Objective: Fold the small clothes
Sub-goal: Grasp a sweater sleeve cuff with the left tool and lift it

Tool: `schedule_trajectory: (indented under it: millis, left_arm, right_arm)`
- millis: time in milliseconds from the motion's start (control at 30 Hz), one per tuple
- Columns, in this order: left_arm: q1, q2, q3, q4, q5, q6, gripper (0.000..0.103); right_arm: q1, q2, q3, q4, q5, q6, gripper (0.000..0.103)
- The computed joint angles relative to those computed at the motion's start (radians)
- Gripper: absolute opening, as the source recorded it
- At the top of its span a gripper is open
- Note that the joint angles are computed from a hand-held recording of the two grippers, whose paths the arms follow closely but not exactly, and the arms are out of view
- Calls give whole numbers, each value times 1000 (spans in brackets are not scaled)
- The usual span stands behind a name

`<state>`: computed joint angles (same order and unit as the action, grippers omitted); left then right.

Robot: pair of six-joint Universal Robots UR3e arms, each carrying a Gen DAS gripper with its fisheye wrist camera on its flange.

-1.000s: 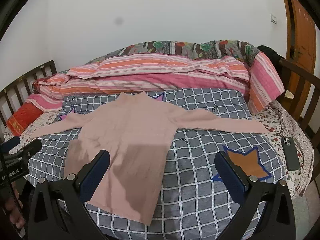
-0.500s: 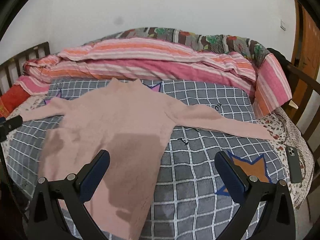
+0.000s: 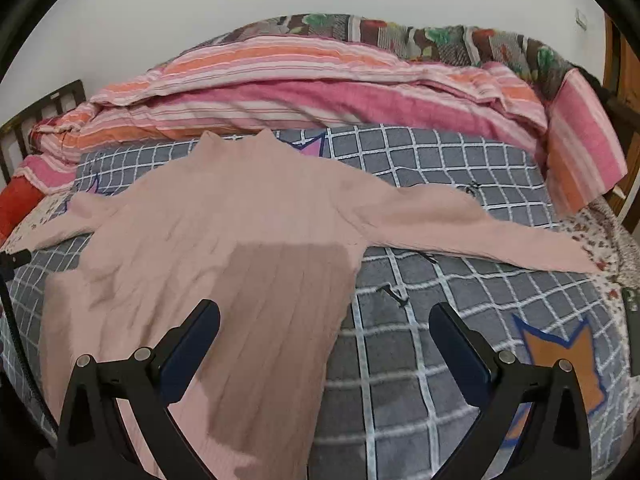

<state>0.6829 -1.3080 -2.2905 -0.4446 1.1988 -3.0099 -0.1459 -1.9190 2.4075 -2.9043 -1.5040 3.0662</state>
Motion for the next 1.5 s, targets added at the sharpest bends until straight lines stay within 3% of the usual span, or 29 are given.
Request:
schedule_trajectory:
  millis: [133,200,267,300,433,500,600,633,867,1100,1333,1500]
  left_arm:
    - [86,-183,56,129,-6,-41,94]
    - [123,-286,108,172,2,-87,86]
    - [154,-375,154,230,9,-130,70]
    - [159,-398,169,248,20,-144,68]
    - [171,-524,307,249,52,-200,65]
    - [146,-577,384,237,124,-226,57]
    - [104,-642,494,201,241,-243,13]
    - [110,-647,512,194,232,-231,7]
    - [9,-505,545,172,264,-182,6]
    - [-305,-497,805,46,300,-170,6]
    - [-735,-806,1293,-123,415,-187,6]
    - [-940,-1039,1552,-215,408,-207,6]
  right_arm:
    - [31,137,-44,-101,-31,26,101]
    - [27,163,-61,-102,-18,32,98]
    - [26,194,-82,-98,-15,40,94]
    - [23,207,-94,-87,-10,40,93]
    - [-5,223,-111,-47,23,27,92]
    - [-26,214,-108,-26,38,19,92]
    - [-50,192,-98,-14,49,9,92]
    - [-64,178,-94,-6,58,0,92]
    - [-179,83,-79,43,158,-68,92]
    - [-335,-23,-43,114,300,-157,92]
    - [-523,-135,-11,261,438,-264,92]
    - [-596,-164,23,289,492,-298,92]
